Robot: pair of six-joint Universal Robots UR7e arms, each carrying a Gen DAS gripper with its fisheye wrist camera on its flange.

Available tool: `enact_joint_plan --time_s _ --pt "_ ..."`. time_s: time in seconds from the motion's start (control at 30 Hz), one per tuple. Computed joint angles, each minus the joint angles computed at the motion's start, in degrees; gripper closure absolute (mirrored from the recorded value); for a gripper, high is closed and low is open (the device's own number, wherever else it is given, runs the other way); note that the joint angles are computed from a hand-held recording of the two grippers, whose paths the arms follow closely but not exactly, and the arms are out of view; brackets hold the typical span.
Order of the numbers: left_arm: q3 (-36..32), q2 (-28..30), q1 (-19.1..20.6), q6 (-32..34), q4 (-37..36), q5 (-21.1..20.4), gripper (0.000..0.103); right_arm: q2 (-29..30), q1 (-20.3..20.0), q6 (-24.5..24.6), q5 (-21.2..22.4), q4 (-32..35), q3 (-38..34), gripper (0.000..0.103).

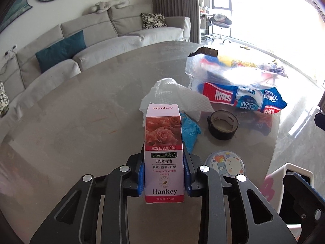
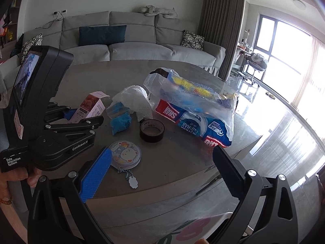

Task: Collect trash
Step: 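Hold the pink box in the left gripper while the right gripper grasps the round cartoon tin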

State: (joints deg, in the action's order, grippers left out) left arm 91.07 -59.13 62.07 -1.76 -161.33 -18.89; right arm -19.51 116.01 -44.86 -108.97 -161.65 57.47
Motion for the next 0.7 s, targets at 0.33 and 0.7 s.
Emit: enact_joint_plan --time_s 0.33,0.7 --pt "4.19 -4.87 -2.16 -3.20 0.69 3.14 0.072 3.23 -0.10 0.42 2.04 5.36 -4.49 0.005" --pt "6.87 -7.29 -4.35 -1.70 -2.16 5.83 0.073 8.19 -0.80 0.35 0.55 8.22 -9.06 0.005"
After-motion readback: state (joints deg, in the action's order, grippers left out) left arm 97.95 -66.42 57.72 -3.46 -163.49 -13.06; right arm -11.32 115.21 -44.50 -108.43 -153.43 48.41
